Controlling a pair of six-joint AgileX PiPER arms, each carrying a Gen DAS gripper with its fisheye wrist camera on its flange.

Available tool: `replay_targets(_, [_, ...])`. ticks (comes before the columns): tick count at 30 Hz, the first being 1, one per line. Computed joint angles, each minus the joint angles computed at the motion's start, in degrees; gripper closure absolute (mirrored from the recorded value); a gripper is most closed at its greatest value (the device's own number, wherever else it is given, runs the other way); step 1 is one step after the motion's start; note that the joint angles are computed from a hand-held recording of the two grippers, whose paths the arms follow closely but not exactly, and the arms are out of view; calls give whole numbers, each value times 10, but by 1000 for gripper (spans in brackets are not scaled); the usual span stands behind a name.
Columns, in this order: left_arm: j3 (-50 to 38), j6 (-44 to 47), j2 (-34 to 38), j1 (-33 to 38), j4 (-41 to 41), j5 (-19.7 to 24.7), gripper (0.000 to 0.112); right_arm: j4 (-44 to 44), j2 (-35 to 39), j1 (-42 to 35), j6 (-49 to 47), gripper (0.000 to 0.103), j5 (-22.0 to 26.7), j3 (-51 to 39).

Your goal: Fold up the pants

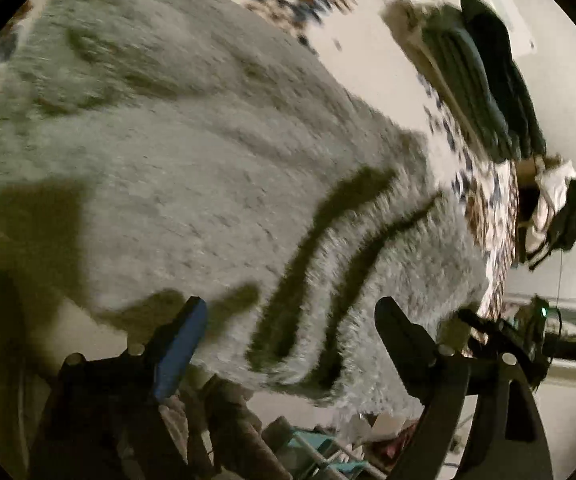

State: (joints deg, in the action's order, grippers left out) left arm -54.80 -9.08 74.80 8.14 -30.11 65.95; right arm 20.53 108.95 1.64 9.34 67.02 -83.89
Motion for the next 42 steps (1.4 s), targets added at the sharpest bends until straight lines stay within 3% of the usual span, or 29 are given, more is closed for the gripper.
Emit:
replay_targets(2, [17,15,-19,50,-18,-1,27,-15,-19,14,18,22,-2,3])
replay_targets(4, [42,33,-31,104,-52,-3,27,-13,-49,28,36,0,-19,19])
replay_targets(8, [118,108,-60,279,-119,-1,26,-11,-83,69,70,0,-53,42])
replay_targets(12, [181,194,-47,420,-188,-28,26,-19,-61,119,95,0,-47,6])
replay_targets(15, [196,254,-5,452,-226,-63,26,-30,-39,138,87,0,-33,-17])
replay_targets(20, [184,283,63,444,-269,-119,26,-34,19,170,93,0,-29,-78])
replay_targets(23, [175,275,62,423,-283,-148,32,-43,53,191,102,0,-19,-122])
replay_targets(24, [178,286,57,411,-298,-161,45,-47,63,197,106,0,-16,-135])
replay_targets(25, [173,293,55,400,-305,-168,89,-52,72,203,112,0,-12,-148])
replay_targets(26, [159,286,54,379,-297,-174,96,-55,80,209,118,0,-9,-160])
replay_targets(29, [144,300,21,353,-313,-188,99,-63,89,217,132,0,-9,-173])
replay_targets(34, [47,227,-75,242,-218,-177,100,-54,62,209,129,0,-38,-130])
replay_targets(38, [-47,66,-121,27,-71,-204,101,-31,12,177,107,0,-58,-67])
replay_targets(40, [-98,26,-104,-87,-33,-192,101,-19,-22,147,94,0,-60,-33])
replay_targets(42, [-131,-38,-74,-202,13,-211,101,-18,-51,114,81,0,-52,-10])
